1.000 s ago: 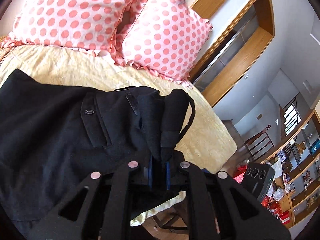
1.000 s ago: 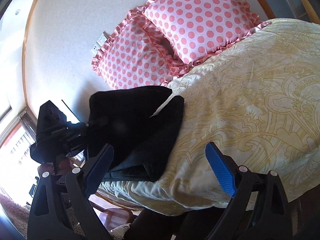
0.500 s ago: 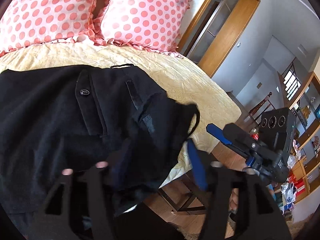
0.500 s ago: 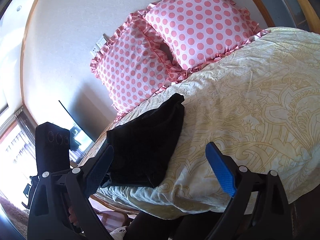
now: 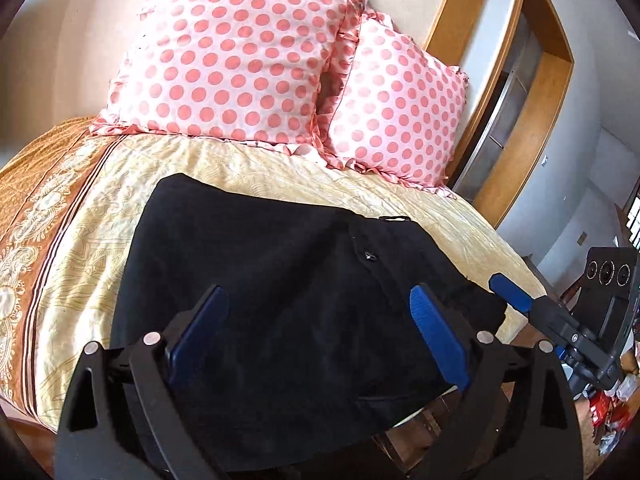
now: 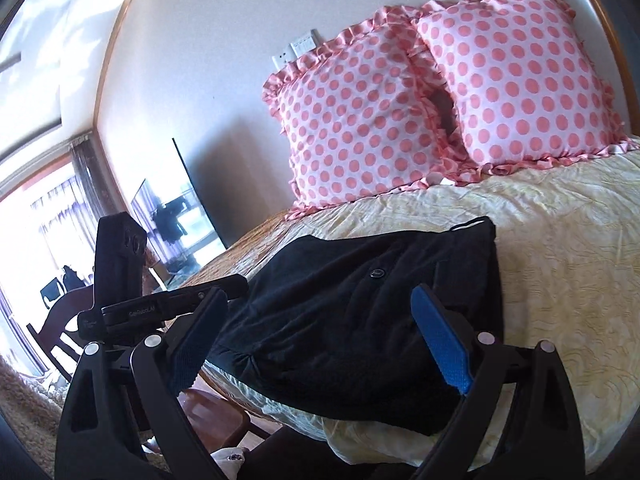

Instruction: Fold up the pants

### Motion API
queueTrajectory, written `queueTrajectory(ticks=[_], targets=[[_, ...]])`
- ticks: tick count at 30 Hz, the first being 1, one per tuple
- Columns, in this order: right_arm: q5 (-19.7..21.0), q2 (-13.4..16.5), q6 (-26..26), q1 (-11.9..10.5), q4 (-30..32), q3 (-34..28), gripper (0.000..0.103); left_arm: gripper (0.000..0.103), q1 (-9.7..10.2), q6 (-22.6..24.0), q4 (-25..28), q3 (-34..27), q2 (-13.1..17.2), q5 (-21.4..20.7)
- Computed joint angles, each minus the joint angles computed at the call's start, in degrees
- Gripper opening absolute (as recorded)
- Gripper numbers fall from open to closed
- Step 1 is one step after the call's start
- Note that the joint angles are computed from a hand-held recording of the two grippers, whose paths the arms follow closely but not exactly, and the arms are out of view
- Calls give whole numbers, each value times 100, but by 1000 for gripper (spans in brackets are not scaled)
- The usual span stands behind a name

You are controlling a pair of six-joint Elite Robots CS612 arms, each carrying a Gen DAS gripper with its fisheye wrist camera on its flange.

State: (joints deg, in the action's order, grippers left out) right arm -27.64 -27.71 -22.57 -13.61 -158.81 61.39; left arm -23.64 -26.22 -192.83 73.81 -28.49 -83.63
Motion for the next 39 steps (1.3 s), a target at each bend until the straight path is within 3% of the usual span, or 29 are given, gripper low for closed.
queueTrajectory(ticks=[3, 5, 7, 10, 11, 13, 15, 19, 23, 25, 31, 34, 39], targets=[[-724, 12, 99, 121, -11, -39, 95, 94, 39, -260, 485, -147, 92, 264], [-1285, -2, 49, 167, 387, -54, 95, 92, 134, -732, 840, -228, 183, 75], [-1577, 13, -130, 168, 668, -27, 95, 92, 116, -658, 691, -166, 188, 242], [-1945, -105, -443, 205, 409, 177, 95, 92, 158, -664, 830, -154, 109, 30], [-1966, -128, -381, 208, 329, 193, 95, 92, 212, -739, 707, -180, 107, -198], [-1629, -114, -163, 174, 113, 139, 95, 94, 273, -772, 465, -247, 84, -466], [-1314, -66, -64, 165, 54, -8, 97, 99, 353, -636, 576, -541, 147, -688], [-1495, 0, -387, 285, 661, -315, 97, 99, 541, -603, 1423, -1498, 494, -1444], [-2155, 86, -593, 390, 1529, -526, 98, 97, 612, -551, 2868, -2546, 938, -1164], [-2069, 93, -642, 363, 1320, -432, 98, 94, 695, -791, 3333, -2981, 1186, -1263], [-1958, 80, -538, 333, 1065, -323, 98, 94, 653, -600, 3152, -2900, 1160, -894], [-1864, 44, -525, 312, 938, -262, 98, 94, 564, -356, 2695, -2314, 854, -565], [-1243, -81, -492, 196, 511, 10, 98, 99, 340, 190, 1503, -917, 221, -243]])
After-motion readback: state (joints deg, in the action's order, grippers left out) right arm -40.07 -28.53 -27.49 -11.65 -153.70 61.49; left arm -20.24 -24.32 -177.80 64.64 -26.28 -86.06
